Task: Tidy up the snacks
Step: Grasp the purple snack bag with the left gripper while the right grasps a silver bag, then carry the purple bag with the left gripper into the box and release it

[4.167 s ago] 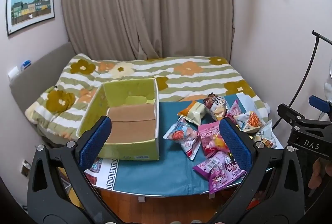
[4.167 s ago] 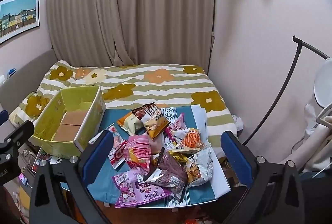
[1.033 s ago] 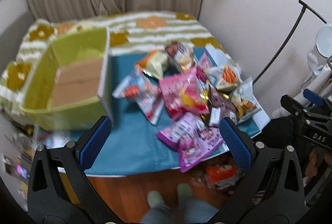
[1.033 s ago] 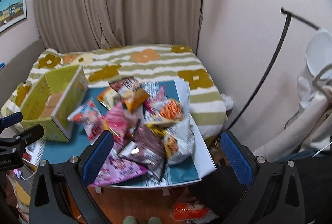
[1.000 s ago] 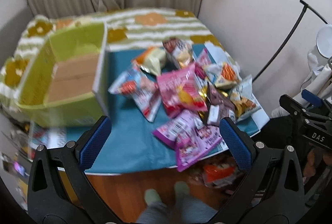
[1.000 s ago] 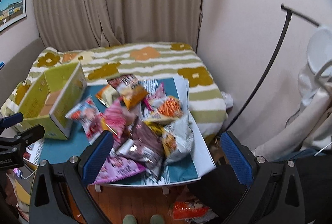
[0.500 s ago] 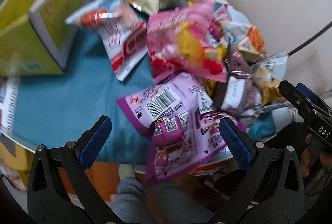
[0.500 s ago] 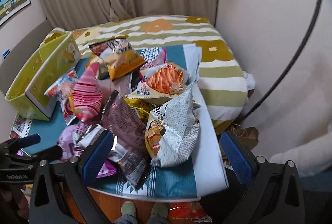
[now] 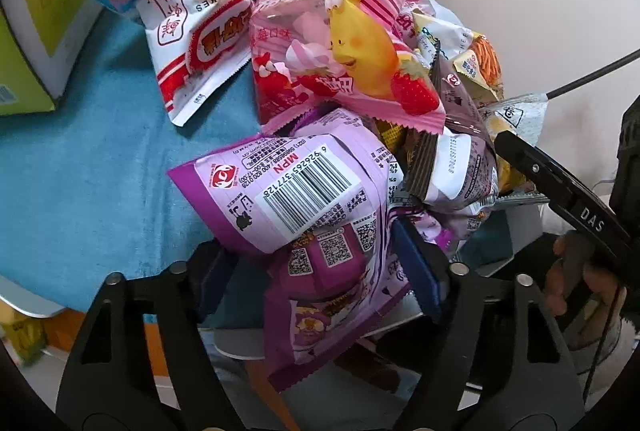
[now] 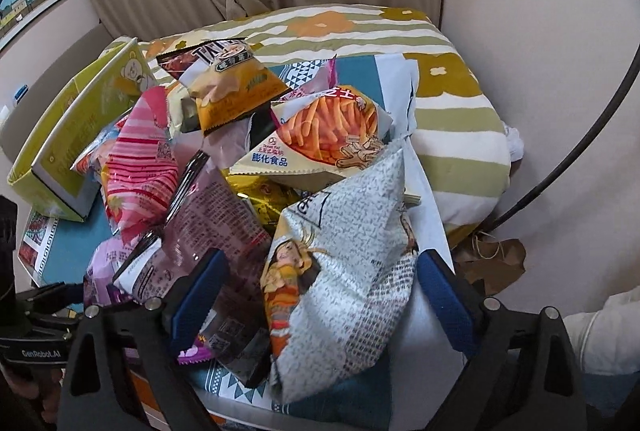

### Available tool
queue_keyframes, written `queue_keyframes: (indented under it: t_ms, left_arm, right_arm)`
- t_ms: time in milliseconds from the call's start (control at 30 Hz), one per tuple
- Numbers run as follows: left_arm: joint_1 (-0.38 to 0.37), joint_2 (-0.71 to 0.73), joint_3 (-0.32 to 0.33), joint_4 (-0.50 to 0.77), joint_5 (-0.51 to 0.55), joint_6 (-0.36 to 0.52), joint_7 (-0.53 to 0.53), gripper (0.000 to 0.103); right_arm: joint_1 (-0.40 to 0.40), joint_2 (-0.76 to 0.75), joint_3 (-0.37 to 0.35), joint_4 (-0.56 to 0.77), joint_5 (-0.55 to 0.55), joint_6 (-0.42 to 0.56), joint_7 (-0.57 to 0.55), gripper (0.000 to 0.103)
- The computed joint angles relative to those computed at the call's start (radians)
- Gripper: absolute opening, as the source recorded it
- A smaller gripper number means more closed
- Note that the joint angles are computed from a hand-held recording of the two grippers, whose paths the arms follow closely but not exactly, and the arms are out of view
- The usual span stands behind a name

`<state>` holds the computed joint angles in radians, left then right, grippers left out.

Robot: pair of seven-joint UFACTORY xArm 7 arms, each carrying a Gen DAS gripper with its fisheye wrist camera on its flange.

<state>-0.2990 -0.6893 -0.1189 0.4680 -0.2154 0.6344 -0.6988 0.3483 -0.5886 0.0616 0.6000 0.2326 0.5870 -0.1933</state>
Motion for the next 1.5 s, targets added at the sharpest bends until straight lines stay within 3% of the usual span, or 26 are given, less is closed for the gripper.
queue_keyframes:
  t_ms: [167,400,500,600,1100,1500]
  left_arm:
    - [-0.006,0.004,0.0,-0.007,0.003,-0.014,0.014,0.062]
    - [0.0,-0.062,-0.003,-0.014,0.012,0.028,-0.003,0.055]
    - [0.005,-0.07,-0.01,-0.007,0.022,0.041,-0.004,0.053]
    - [0.009,-0.089,-0.019,-0.008,0.031,0.053,-0.013,0.05]
    - [0.045,-0.33,-0.035,-0.021,0.076,0.261,-0.099,0.047]
    - [0.096,-0.373,-0.065,0.09,0.106,0.336,-0.12,0.047]
  right_arm:
    - [-0.003,0.017,-0.006,0.011,0.004,0.003,0.003,0.089]
    - [-0.01,0.033,-0.012,0.013,0.011,0.009,0.0,0.074]
    - [-0.008,0.024,-0.021,0.01,0.018,0.017,-0.01,0.059]
    - [-0.016,0.004,-0.012,0.002,0.013,0.02,-0.004,0.053]
    - [-0.001,-0.118,0.016,-0.002,-0.021,0.043,0.036,0.045]
    - [0.046,-0.145,0.005,0.067,0.001,0.045,0.026,0.045]
